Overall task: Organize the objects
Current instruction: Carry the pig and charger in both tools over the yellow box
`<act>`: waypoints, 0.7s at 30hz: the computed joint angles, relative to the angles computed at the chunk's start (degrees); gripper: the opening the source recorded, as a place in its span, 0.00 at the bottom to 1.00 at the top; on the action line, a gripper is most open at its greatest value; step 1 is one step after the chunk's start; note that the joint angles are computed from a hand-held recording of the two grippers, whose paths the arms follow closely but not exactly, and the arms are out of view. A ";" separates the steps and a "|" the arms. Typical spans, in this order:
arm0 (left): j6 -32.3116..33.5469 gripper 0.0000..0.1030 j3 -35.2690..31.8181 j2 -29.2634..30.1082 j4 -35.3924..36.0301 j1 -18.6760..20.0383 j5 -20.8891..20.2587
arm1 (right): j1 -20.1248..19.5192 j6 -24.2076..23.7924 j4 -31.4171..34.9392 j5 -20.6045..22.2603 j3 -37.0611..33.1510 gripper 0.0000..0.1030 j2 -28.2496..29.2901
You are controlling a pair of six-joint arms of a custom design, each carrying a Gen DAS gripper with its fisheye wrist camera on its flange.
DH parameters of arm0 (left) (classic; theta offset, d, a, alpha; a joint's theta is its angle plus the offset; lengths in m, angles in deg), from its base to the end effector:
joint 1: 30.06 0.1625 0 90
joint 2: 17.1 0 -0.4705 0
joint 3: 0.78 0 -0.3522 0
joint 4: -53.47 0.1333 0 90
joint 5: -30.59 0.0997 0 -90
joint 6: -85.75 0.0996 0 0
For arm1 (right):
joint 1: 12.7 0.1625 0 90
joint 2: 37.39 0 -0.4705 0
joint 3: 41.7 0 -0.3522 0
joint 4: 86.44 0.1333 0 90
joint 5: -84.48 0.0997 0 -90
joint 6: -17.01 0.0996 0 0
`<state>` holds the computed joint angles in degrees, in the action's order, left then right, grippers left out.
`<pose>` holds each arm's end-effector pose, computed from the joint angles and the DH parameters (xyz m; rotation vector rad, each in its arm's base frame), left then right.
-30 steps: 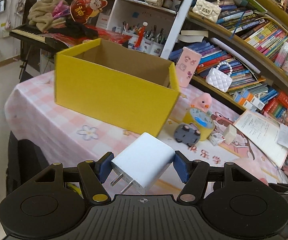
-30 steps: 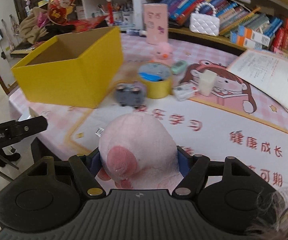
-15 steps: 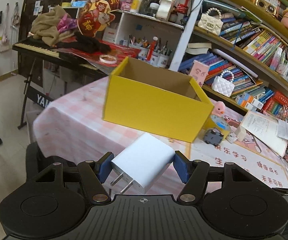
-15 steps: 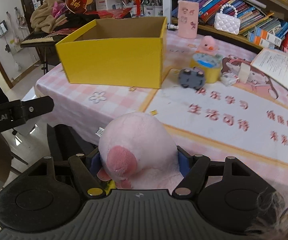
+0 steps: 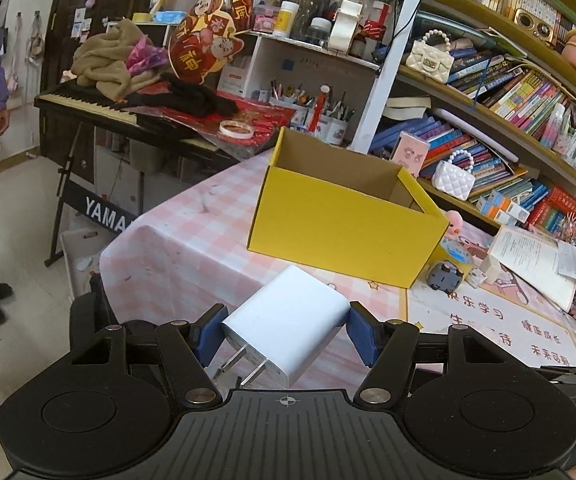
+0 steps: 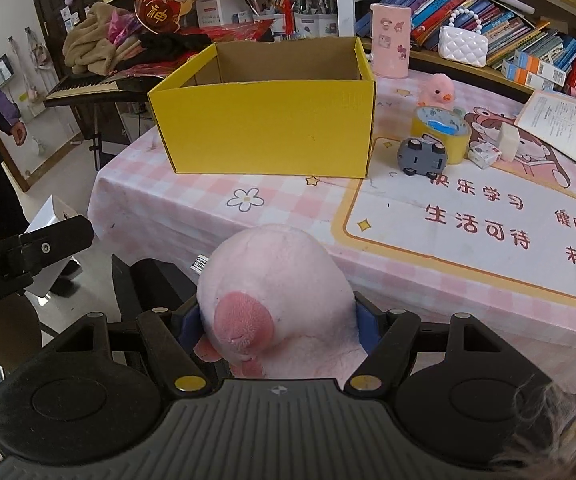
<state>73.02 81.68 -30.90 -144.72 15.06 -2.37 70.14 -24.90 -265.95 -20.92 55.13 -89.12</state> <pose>-0.3378 -0.6465 -0.0317 0.2009 2.2844 -1.2980 0.0215 -0.6865 0.2836 0.6086 -2.4025 0.7800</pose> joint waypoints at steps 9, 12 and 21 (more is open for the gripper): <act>2.79 0.62 -2.60 0.47 0.42 0.57 -1.33 | 0.49 -0.17 -0.98 -0.36 -1.19 0.69 0.74; 4.19 0.62 -5.06 1.16 1.03 1.00 -2.11 | 0.45 0.07 -0.88 -0.41 -2.02 0.69 0.97; 8.89 0.62 -16.13 4.44 3.66 1.98 -3.36 | 0.83 0.36 1.67 2.76 -8.01 0.69 2.90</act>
